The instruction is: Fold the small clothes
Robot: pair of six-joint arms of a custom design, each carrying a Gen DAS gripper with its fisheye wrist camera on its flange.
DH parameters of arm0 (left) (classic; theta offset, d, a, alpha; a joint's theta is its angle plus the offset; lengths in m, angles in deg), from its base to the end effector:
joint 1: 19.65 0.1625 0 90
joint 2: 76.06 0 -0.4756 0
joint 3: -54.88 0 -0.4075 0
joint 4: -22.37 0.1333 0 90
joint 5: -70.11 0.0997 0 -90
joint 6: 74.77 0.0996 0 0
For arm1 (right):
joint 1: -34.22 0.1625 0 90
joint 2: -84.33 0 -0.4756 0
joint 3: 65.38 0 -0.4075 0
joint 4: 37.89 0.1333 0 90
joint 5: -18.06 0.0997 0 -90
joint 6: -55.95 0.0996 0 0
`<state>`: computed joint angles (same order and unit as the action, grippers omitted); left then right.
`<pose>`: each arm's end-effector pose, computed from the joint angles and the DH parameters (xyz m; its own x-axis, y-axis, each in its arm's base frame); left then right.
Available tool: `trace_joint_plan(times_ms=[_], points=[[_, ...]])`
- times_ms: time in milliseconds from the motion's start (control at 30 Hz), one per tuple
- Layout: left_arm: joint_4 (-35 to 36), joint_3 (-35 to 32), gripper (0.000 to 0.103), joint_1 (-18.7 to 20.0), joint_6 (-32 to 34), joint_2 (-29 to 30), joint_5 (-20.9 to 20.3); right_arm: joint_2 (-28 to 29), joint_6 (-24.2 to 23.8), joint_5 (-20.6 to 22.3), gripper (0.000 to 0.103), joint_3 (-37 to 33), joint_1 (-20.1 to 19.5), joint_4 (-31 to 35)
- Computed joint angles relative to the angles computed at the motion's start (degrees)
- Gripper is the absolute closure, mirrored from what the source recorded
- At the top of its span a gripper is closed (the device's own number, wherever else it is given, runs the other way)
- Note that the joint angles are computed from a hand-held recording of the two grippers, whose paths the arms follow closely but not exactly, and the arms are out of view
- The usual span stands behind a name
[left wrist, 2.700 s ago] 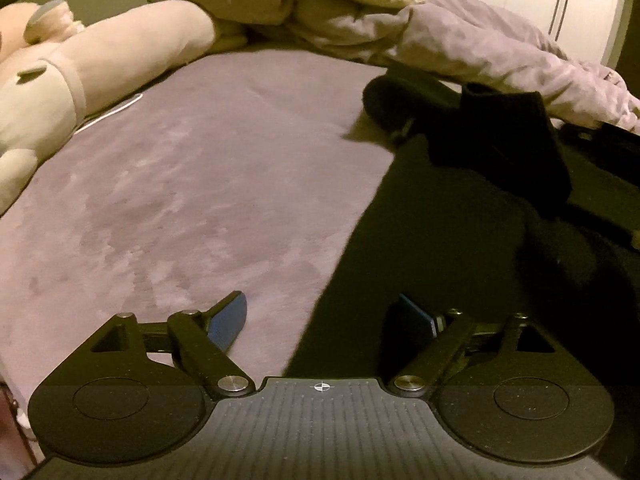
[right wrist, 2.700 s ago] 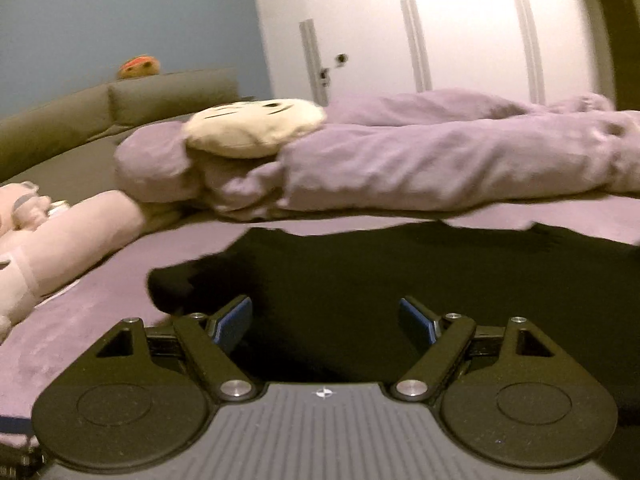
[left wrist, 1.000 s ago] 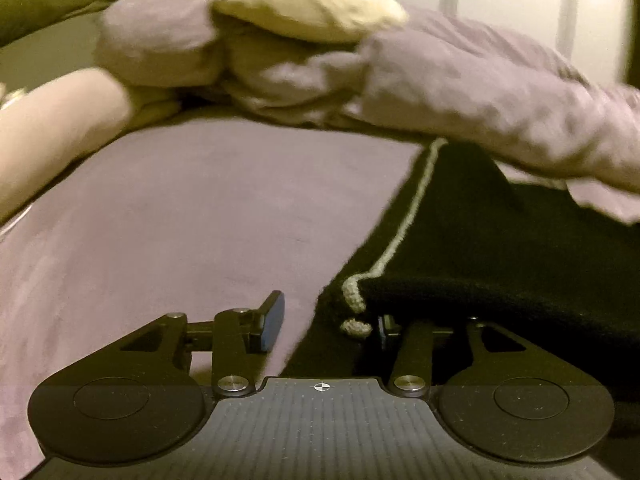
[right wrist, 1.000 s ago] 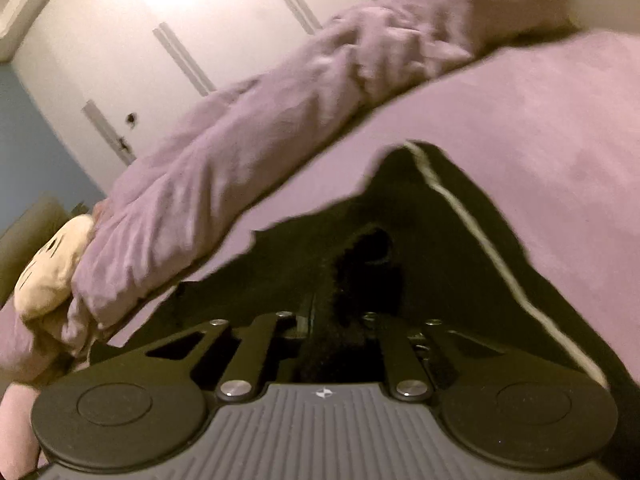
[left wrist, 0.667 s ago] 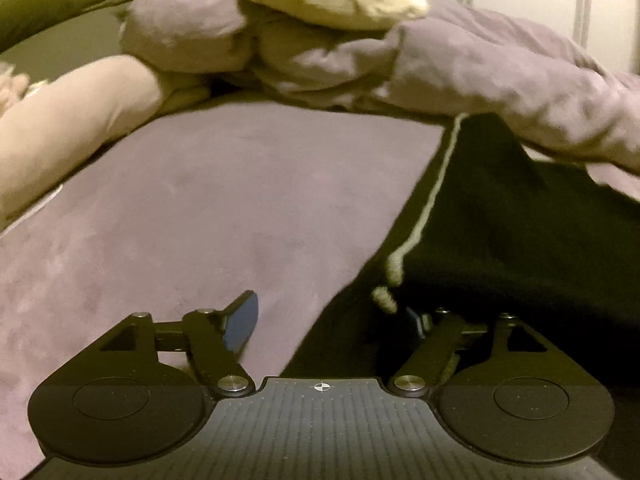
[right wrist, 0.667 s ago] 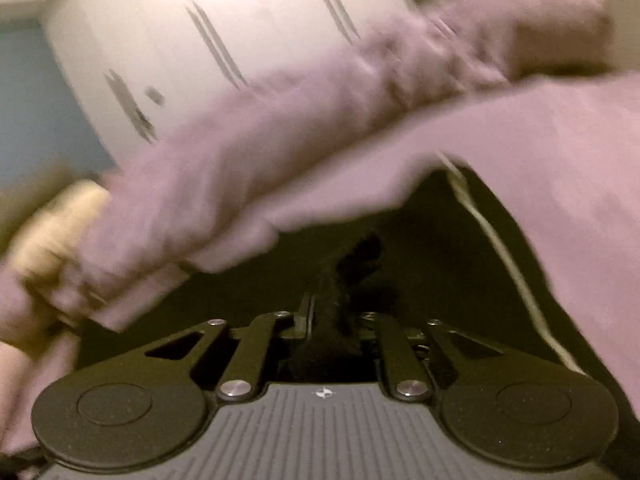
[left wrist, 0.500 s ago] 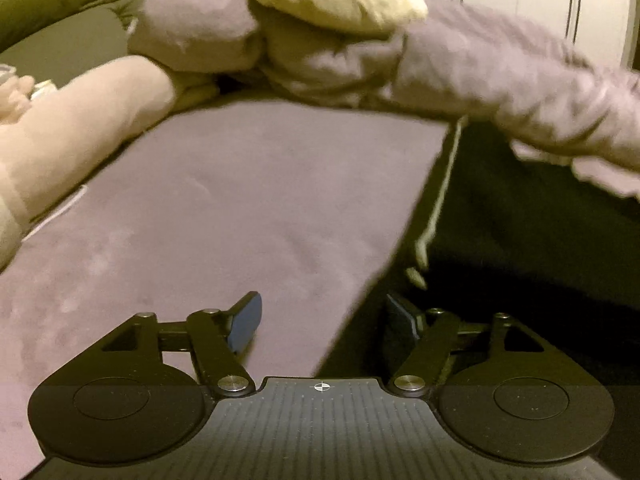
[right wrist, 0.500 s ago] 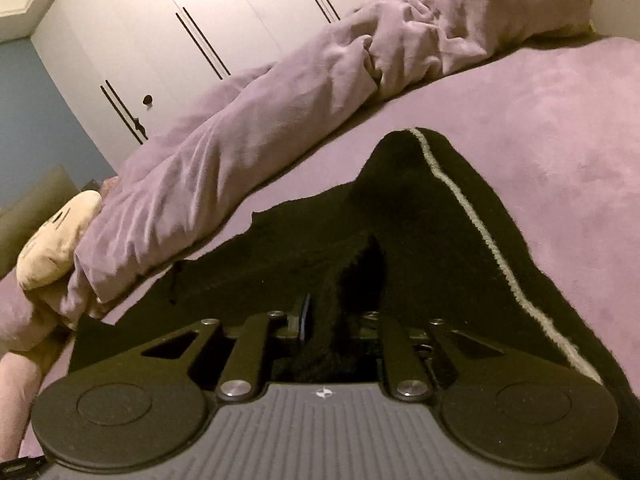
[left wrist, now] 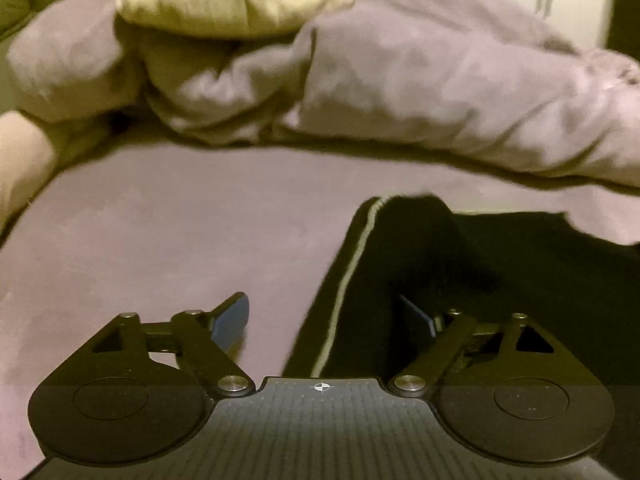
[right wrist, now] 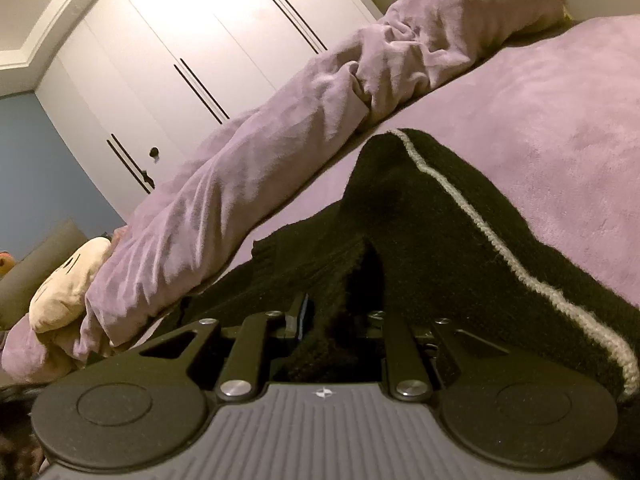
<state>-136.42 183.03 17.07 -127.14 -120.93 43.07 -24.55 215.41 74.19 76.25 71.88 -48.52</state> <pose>-0.2440 -0.4589 0.0246 -0.6715 -0.1546 -0.7247 0.4000 0.7476 -0.5302 -0.0651 -0.2887 0.2686 -0.9624 0.2394 0.1285 -0.0423 0.3354 -0.9411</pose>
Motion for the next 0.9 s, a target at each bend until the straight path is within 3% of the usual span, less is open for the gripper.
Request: trace_joint_plan(times_ms=[67,167,200,267,400,500,567,667,733,800,900], points=[[-1.3,-1.4,0.016,1.1,1.1,2.5,2.4,0.3,-0.4,-1.7,0.086,0.1,-1.0,-0.2],[-3.6,-2.3,0.006,0.2,7.3,8.6,13.5,0.1,-0.8,-1.7,0.086,0.4,-1.0,-0.5],[-5.6,-2.5,0.006,0.1,10.7,10.4,15.3,-0.3,-1.0,-1.6,0.087,0.6,-0.9,-0.9],[-5.6,-2.7,0.005,0.1,10.5,11.2,16.6,-1.8,-0.2,-3.6,0.088,1.8,-2.2,-2.7],[4.3,-1.1,0.004,-0.8,-0.6,6.2,12.7,-4.1,6.4,-5.1,0.090,2.9,-5.2,-5.9],[12.0,2.6,0.004,-3.4,-10.0,1.2,8.8,-2.6,5.1,0.0,0.089,1.9,-1.8,-5.8],[13.7,6.4,0.004,-5.5,-15.0,-1.5,5.8,-2.2,5.1,-0.5,0.086,1.3,-2.0,-4.5],[15.2,11.6,0.004,-10.5,-21.4,-3.1,2.5,-1.8,4.2,-7.4,0.065,0.7,-5.5,-1.5],[21.9,13.0,0.004,-14.0,-26.8,-4.8,1.4,-1.6,2.0,-9.7,0.056,-0.2,-6.4,2.3],[24.4,14.7,0.005,-17.1,-30.2,-7.1,-0.9,-3.1,0.8,-5.0,0.048,-0.8,-3.4,5.5],[23.7,17.8,0.005,-21.3,-34.5,-10.7,-7.4,-5.1,0.1,0.2,0.046,-0.4,0.0,7.4]])
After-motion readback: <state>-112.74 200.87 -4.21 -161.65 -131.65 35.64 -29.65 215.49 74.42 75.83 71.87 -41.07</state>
